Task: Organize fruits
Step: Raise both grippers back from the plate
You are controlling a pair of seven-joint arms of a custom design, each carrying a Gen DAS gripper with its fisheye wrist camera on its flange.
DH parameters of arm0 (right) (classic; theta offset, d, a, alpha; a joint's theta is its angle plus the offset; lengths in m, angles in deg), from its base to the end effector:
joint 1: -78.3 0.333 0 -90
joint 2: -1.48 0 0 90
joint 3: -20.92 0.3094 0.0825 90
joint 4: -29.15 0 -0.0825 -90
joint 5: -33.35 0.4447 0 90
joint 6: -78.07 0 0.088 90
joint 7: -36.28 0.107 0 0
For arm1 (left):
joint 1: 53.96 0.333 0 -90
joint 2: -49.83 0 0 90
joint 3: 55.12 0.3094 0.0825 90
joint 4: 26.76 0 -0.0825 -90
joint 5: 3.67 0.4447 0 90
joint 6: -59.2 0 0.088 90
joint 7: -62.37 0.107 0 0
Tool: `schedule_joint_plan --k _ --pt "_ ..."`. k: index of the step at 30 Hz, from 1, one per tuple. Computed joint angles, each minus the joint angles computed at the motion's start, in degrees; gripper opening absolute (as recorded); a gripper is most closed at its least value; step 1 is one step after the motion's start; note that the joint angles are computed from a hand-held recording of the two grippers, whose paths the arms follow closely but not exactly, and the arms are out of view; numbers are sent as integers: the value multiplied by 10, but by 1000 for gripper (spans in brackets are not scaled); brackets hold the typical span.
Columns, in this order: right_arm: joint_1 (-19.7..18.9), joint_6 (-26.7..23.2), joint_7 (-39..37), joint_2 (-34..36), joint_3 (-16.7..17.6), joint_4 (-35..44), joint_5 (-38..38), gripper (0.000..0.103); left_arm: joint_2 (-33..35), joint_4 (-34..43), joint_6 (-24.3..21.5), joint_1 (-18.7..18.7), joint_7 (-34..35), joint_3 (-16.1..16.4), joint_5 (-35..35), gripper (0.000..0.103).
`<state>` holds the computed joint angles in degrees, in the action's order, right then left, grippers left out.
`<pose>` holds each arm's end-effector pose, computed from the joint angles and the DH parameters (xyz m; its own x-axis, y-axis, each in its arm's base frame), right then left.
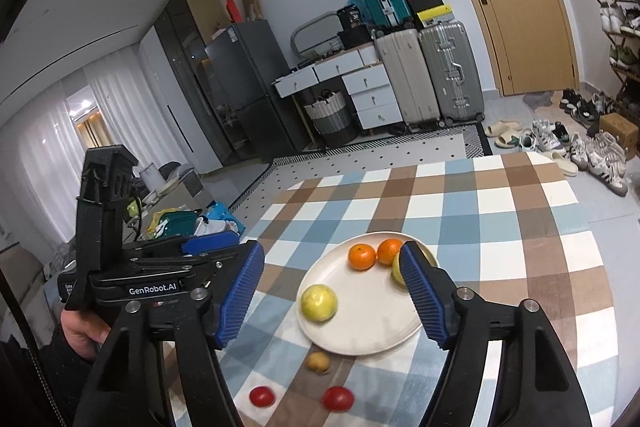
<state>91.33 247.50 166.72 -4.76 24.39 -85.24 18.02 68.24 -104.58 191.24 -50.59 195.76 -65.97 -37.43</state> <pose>0.6006 0.1980 0.6127 0.0246 -0.9364 -0.3501 -0.5140 0.2885 -0.8078 0.7549 -0.0869 0.6067 -0.6047 -0.7866 0.1249 -0.5824 0.3297 -0.7430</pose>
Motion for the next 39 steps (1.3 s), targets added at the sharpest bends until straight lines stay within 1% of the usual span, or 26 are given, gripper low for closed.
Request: schedule_joint_plan --k 3,4,5,7,9,10,12,13,16,20,24,31,36,39 --pt "-10 5 42 -18 17 -16 -51 80 -52 -64 30 9 28 0 -32 68" --pt "-12 6 54 -23 21 -20 -64 82 -71 -87 39 10 36 2 -40 71" --pt "-14 7 64 -28 25 -25 -75 83 -87 -105 45 10 44 6 -50 77" --pt "-16 13 79 -39 31 -36 -92 84 -114 -137 63 7 54 14 -64 83" --pt "-17 13 92 -47 37 -43 -105 85 -140 -165 65 6 77 22 -90 84" --pt "-21 14 103 -53 42 -48 -115 86 -152 -177 65 5 87 26 -99 87" --pt "-30 20 128 -63 52 -58 -138 87 -175 -207 80 -1 96 35 -113 95" --pt "-34 22 140 -68 57 -64 -149 87 -186 -222 88 -3 104 39 -125 103" --pt "-37 25 160 -86 63 -83 -161 89 -220 -263 99 -11 124 54 -155 102" --pt "-45 18 184 -111 75 -111 -175 91 -243 -299 110 -21 122 67 -155 102" --pt "-46 1 194 -133 83 -137 -181 91 -258 -336 127 -29 120 76 -156 102" --pt "-28 -31 187 -148 80 -170 -168 91 -254 -373 142 -31 102 81 -144 102" --pt "-14 -47 182 -145 77 -185 -153 91 -239 -381 149 -27 91 80 -137 102" --pt "-9 -36 191 -137 71 -195 -138 91 -232 -386 154 -25 90 79 -136 102"
